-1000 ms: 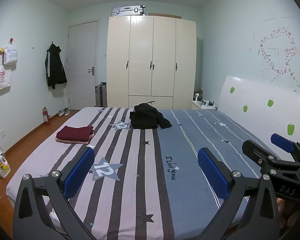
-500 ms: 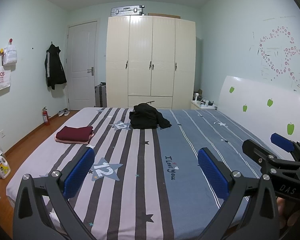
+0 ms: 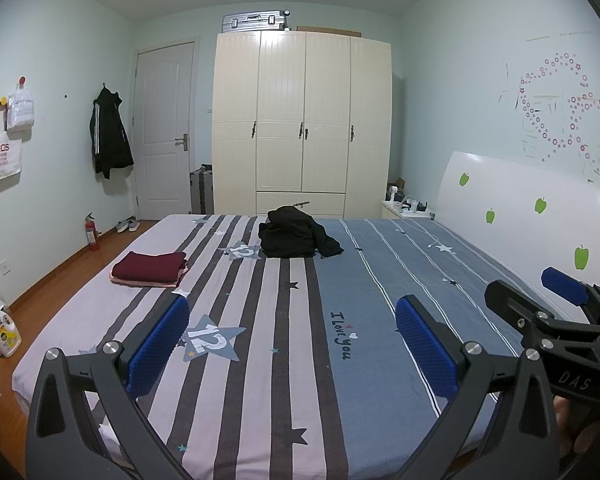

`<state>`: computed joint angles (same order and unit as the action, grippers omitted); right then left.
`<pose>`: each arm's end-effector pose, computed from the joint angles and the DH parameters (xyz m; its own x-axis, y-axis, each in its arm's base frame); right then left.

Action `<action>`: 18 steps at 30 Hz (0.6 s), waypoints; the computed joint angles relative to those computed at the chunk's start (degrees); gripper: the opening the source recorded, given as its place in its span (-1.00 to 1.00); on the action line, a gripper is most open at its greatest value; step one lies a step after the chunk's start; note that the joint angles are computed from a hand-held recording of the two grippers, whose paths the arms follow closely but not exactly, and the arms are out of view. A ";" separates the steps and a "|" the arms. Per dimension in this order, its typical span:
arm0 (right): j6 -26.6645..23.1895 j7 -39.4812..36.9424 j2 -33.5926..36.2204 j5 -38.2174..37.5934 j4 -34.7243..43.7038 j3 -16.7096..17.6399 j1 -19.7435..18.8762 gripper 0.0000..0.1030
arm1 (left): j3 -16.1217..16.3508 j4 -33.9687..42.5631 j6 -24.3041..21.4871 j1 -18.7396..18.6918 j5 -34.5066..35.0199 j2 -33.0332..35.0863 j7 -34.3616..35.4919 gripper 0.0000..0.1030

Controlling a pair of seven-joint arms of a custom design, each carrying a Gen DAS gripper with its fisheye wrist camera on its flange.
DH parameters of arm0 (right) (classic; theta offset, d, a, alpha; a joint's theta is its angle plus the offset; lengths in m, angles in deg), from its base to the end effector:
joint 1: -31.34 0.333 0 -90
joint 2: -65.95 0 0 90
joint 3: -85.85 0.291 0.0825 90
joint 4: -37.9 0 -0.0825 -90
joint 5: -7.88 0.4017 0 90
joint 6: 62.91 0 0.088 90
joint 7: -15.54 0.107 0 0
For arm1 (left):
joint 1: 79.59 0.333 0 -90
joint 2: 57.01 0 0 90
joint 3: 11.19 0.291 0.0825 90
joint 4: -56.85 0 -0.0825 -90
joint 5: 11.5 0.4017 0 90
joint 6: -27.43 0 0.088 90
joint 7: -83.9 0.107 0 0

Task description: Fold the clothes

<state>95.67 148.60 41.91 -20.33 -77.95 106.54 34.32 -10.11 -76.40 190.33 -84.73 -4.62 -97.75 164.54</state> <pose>0.4381 0.2594 0.7166 0.1191 -0.9909 -0.0625 -0.3497 0.0170 -0.9367 0.4066 -0.0323 0.7188 -0.0260 -0.9986 0.0463 -0.3354 -0.0349 -0.9414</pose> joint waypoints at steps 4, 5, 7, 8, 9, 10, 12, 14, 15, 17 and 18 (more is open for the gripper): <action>0.20 0.17 -0.17 -0.15 -0.32 -0.03 -0.01 0.98 | -0.15 -0.11 0.09 0.12 0.01 0.07 -0.10 0.98; 0.26 0.17 -0.23 -0.15 -0.43 -0.04 -0.02 0.98 | -0.20 -0.09 0.11 0.13 0.02 0.12 -0.13 0.98; 0.15 -0.05 -0.22 0.02 -0.41 -0.12 0.08 0.98 | -0.25 0.14 -0.08 0.13 0.02 0.22 -0.18 0.98; 0.12 -0.12 -0.21 0.10 -0.36 -0.15 0.11 0.98 | -0.19 0.07 -0.04 0.06 0.00 0.19 -0.12 0.98; 0.12 -0.12 -0.18 0.12 -0.29 -0.13 0.08 0.98 | -0.12 0.02 0.00 0.00 -0.02 0.17 -0.05 0.98; 0.16 -0.21 -0.22 0.17 -0.30 -0.20 0.11 0.98 | -0.08 0.02 0.00 -0.03 -0.04 0.17 0.00 0.98; 0.42 0.13 -0.38 -0.07 -0.62 0.04 -0.15 0.98 | -0.03 0.06 -0.02 -0.01 -0.08 0.15 0.05 0.98; 0.48 0.09 -0.60 0.07 -0.84 -0.02 -0.12 0.98 | 0.11 -0.02 0.10 -0.05 -0.19 0.09 0.07 0.98; 0.07 0.05 -0.34 0.04 -0.31 0.23 -0.21 0.98 | 0.13 -0.03 0.14 -0.08 -0.24 0.12 0.08 0.98; -0.21 0.31 -0.09 -0.29 0.10 0.50 -0.33 0.98 | 0.05 -0.04 0.18 0.01 -0.23 0.15 0.02 0.98; -0.26 0.43 0.00 -0.40 0.16 0.53 -0.30 0.98 | -0.01 0.03 0.14 0.02 -0.20 0.22 0.03 0.98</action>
